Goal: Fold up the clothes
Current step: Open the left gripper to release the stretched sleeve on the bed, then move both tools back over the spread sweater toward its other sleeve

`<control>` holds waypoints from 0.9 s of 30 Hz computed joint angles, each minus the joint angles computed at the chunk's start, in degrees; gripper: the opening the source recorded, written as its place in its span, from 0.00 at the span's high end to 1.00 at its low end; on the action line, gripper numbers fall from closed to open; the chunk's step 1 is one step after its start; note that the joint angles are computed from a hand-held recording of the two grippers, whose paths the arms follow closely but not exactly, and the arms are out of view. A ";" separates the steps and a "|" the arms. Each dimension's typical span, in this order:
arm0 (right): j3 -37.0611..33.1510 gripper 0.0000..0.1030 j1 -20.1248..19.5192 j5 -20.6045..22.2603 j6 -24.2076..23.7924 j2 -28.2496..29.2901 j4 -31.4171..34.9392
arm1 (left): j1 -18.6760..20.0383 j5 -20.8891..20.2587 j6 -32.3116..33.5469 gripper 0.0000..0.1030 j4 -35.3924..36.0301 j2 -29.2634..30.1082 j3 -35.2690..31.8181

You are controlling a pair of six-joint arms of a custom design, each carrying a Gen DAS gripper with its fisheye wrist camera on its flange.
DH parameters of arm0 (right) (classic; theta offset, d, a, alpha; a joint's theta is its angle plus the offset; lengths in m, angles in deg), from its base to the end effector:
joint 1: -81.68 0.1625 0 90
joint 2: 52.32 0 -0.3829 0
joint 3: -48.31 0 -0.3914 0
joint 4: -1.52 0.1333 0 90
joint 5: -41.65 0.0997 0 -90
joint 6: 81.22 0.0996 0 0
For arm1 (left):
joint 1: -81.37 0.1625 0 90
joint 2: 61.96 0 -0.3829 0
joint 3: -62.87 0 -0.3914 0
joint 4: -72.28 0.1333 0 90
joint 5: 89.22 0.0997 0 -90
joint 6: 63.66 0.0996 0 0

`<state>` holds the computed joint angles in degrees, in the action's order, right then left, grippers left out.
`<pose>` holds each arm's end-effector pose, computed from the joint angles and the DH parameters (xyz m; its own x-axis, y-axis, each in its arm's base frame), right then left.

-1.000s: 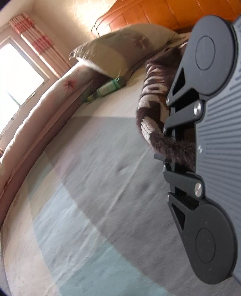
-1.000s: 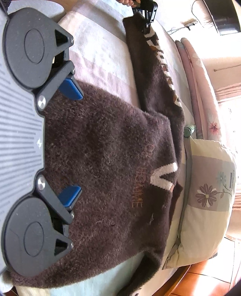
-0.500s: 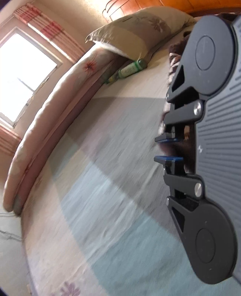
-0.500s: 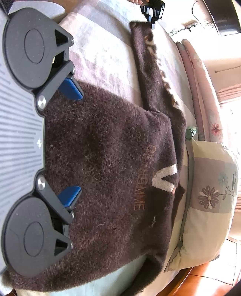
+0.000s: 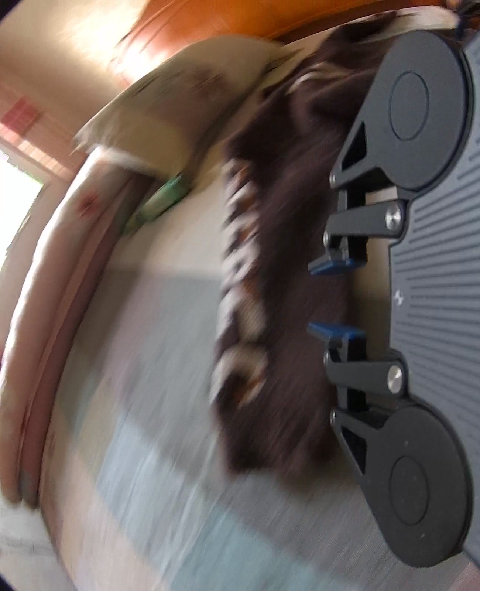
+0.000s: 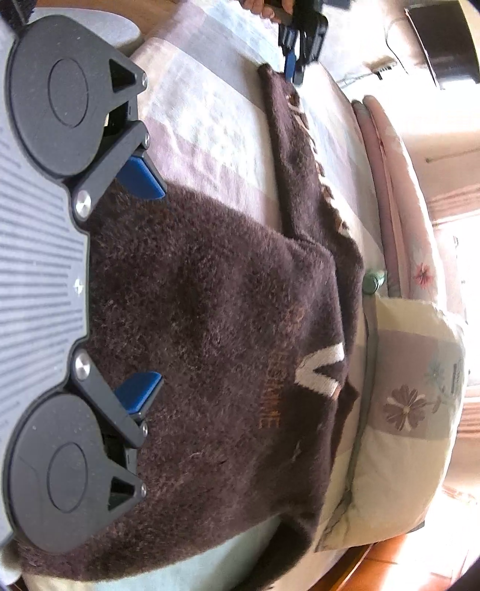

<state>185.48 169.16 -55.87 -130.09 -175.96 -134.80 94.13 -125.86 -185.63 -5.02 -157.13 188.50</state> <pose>0.1067 -0.3107 0.3607 -0.6773 -0.5573 0.4803 -0.7194 0.6386 -0.2734 -0.2796 -0.2819 0.2339 -0.8172 -0.5090 -0.2704 -0.0344 0.5113 -0.8587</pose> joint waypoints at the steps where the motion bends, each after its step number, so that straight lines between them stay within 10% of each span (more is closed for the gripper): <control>1: -0.07 0.01 -0.06 0.41 -0.48 -0.30 0.73 | 0.84 -0.14 4.75 0.63 -5.86 1.92 0.22; 7: 1.26 0.00 3.96 -3.27 -5.08 0.92 -2.01 | 4.64 -0.58 23.39 0.56 -31.71 14.78 -1.16; 16: 1.80 0.00 14.78 -19.31 -11.76 18.13 -16.02 | 5.63 -3.14 30.69 0.41 -39.78 26.97 -6.01; 22: -0.06 0.00 13.46 -21.37 -13.58 20.36 -22.20 | 4.59 -5.02 33.47 0.38 -45.34 29.05 -4.97; 27: -3.68 0.00 9.59 -20.31 -13.61 20.34 -23.69 | 6.07 -7.21 41.08 0.34 -63.34 29.90 -1.37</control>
<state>181.81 178.75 -76.18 -143.70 -155.62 -158.49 100.20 -133.06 -144.55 -68.37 -127.23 187.13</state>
